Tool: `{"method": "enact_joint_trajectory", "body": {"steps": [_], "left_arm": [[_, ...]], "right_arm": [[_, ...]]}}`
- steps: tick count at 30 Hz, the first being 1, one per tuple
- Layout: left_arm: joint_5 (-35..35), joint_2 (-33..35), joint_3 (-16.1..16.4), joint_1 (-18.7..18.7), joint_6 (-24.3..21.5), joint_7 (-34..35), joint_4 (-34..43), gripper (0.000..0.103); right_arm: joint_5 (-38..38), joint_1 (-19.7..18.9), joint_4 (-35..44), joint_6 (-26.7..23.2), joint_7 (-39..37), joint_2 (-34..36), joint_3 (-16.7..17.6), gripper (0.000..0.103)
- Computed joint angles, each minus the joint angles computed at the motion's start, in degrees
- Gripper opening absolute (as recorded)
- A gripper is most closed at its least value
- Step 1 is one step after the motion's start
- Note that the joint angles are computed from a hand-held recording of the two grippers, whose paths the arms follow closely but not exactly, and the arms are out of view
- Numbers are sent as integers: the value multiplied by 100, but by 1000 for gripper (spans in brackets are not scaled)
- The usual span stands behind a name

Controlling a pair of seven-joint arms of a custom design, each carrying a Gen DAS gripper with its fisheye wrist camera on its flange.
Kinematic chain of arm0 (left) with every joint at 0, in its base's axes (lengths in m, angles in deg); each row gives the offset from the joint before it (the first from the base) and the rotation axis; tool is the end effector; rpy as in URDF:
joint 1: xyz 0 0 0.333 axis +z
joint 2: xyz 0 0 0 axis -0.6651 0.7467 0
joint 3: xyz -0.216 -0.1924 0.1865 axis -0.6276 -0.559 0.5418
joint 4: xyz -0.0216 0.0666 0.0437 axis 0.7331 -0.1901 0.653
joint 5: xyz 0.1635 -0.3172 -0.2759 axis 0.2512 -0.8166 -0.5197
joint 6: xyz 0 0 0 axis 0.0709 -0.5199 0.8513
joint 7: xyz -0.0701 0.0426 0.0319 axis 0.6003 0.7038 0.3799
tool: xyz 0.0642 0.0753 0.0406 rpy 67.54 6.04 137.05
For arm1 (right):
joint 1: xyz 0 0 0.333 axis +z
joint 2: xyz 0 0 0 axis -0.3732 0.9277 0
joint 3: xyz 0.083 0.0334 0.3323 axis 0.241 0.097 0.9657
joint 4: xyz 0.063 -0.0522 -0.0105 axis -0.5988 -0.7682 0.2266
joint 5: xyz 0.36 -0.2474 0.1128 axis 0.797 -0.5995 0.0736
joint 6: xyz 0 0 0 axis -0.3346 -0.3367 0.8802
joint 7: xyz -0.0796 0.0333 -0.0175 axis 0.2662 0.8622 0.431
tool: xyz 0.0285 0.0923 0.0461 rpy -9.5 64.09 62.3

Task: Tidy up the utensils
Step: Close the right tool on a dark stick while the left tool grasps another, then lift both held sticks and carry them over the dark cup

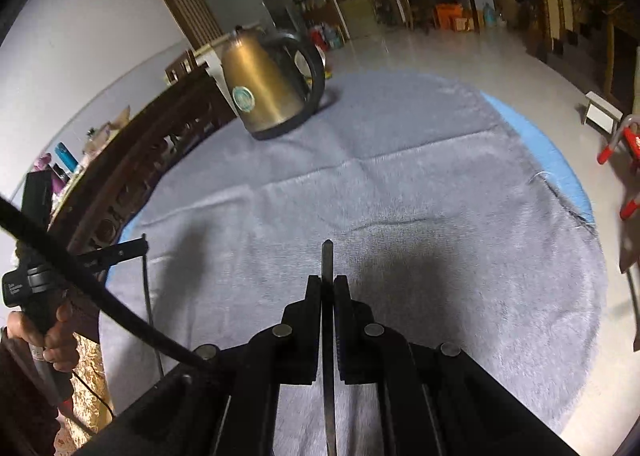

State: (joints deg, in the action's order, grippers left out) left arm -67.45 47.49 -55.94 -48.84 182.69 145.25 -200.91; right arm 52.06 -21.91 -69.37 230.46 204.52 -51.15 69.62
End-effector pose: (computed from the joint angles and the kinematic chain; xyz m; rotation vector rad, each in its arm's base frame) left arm 0.5876 -0.1386 0.6232 -1.4744 2.4277 -0.8407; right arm 0.4403 0.0742 0.5572 -1.2842 2.0447 -0.4712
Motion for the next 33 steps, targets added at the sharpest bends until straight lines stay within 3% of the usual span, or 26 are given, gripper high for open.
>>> {"method": "enact_joint_trajectory", "body": {"steps": [8, 19, 33], "left_arm": [[-443, -1004, 353, -99, 152, 368, -625, 8], [-619, -2504, 892, -716, 722, 898, -1739, 7], [-568, -3360, 1344, -996, 615, 690, -2180, 7]], "right_arm": [[-71, -180, -457, -74, 459, -866, 251, 7], [-370, -432, -825, -426, 1077, -2203, 731, 7], [-715, -270, -833, -813, 1471, -3111, 1143, 7]]}}
